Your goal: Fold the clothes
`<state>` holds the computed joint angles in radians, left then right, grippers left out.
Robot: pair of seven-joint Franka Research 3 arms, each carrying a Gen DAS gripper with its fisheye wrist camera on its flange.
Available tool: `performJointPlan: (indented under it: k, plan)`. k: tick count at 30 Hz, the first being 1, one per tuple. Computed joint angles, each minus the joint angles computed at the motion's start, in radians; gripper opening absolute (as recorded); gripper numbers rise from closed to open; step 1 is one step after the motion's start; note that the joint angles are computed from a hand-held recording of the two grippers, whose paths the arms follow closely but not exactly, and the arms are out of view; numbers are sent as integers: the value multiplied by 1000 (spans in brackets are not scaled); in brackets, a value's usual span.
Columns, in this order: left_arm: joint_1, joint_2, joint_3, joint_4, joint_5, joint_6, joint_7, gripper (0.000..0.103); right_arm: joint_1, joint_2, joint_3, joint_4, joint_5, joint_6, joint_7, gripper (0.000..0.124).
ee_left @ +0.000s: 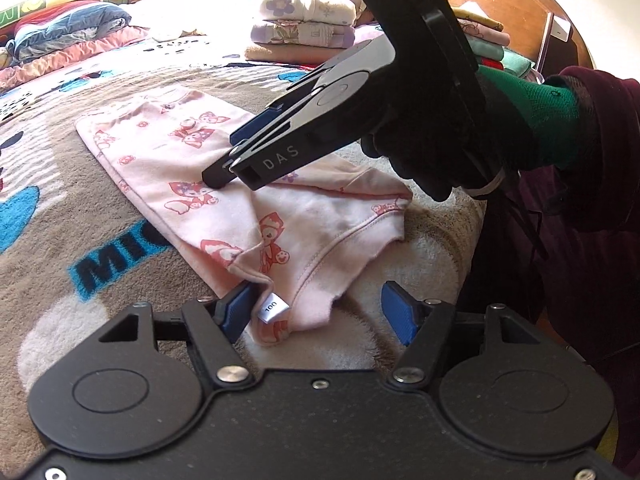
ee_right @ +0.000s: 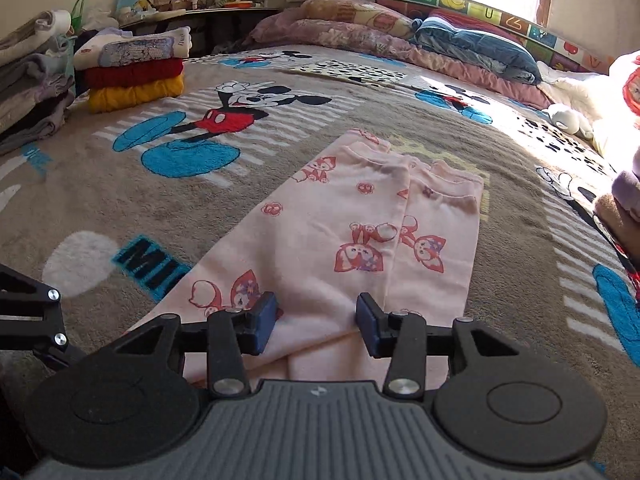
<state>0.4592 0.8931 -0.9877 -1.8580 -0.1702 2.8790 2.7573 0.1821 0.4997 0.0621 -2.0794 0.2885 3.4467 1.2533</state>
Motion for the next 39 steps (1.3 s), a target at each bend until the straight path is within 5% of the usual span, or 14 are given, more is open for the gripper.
performJointPlan:
  k: [2, 7, 11, 14, 17, 19, 26, 33, 39]
  plan:
    - [13, -26, -1, -20, 9, 0, 8, 67, 88, -12, -80, -7, 46, -7, -32, 45]
    - [102, 0, -92, -93, 29, 167, 15, 64, 151, -43, -129, -54, 92, 25, -108, 45]
    - [101, 84, -132, -92, 98, 277, 24, 64, 18, -57, -11, -69, 50, 2, -54, 46]
    - [107, 119, -152, -95, 159, 271, 28, 64, -46, -54, 45, -67, 19, 10, 2, 46]
    - [9, 41, -37, -79, 188, 263, -32, 64, -185, -47, 166, -65, -92, 7, 80, 46]
    - [-58, -11, 50, -81, 204, 280, -82, 64, -197, -38, 169, -51, -127, -17, 101, 47]
    - [7, -37, 23, -127, 265, 236, -176, 64, -70, -21, 38, -9, -101, -76, 45, 51]
    - [175, 12, -103, -181, 342, 235, -220, 64, 1, -36, -26, -30, -38, -11, 5, 54]
    - [245, 100, -143, -122, 345, 287, -339, 64, -161, -109, 139, -190, -277, 178, 76, 48]
